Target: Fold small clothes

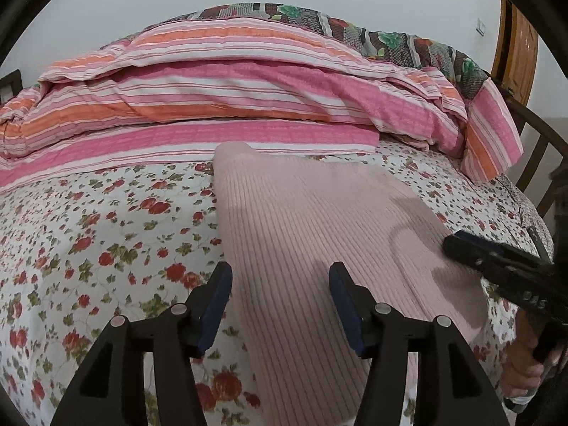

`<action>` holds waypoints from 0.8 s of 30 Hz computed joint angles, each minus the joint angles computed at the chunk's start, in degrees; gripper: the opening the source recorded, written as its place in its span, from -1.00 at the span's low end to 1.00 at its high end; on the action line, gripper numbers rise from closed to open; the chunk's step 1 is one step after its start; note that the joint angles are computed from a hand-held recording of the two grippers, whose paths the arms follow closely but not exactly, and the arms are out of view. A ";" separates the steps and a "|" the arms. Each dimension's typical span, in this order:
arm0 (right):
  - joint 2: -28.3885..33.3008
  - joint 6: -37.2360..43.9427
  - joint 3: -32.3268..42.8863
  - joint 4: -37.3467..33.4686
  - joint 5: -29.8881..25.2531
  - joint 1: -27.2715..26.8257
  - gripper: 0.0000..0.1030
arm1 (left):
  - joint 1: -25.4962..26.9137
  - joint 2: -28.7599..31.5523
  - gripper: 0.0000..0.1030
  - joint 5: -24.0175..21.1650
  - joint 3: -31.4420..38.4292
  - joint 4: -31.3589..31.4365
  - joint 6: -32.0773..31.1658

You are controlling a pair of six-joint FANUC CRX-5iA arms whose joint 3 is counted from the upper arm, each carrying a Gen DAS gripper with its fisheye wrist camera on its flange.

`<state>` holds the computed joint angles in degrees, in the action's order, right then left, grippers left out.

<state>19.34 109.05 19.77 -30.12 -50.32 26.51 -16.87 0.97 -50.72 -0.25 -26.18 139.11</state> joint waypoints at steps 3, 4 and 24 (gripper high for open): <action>0.74 -0.46 0.31 -1.20 -0.92 0.02 -0.65 | -0.73 -0.78 0.07 -0.87 -0.29 -0.46 0.41; 0.31 0.03 -0.21 -1.82 -0.07 -0.06 -0.73 | -1.00 -1.07 0.07 -1.28 -0.39 -0.69 0.70; -17.26 -20.90 -18.73 26.60 10.19 7.74 0.17 | -14.23 -6.15 0.43 -14.72 3.80 -12.36 12.37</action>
<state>2.08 88.16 1.04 -3.51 -40.13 34.25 -31.10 -5.18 -65.44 3.55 -38.53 151.48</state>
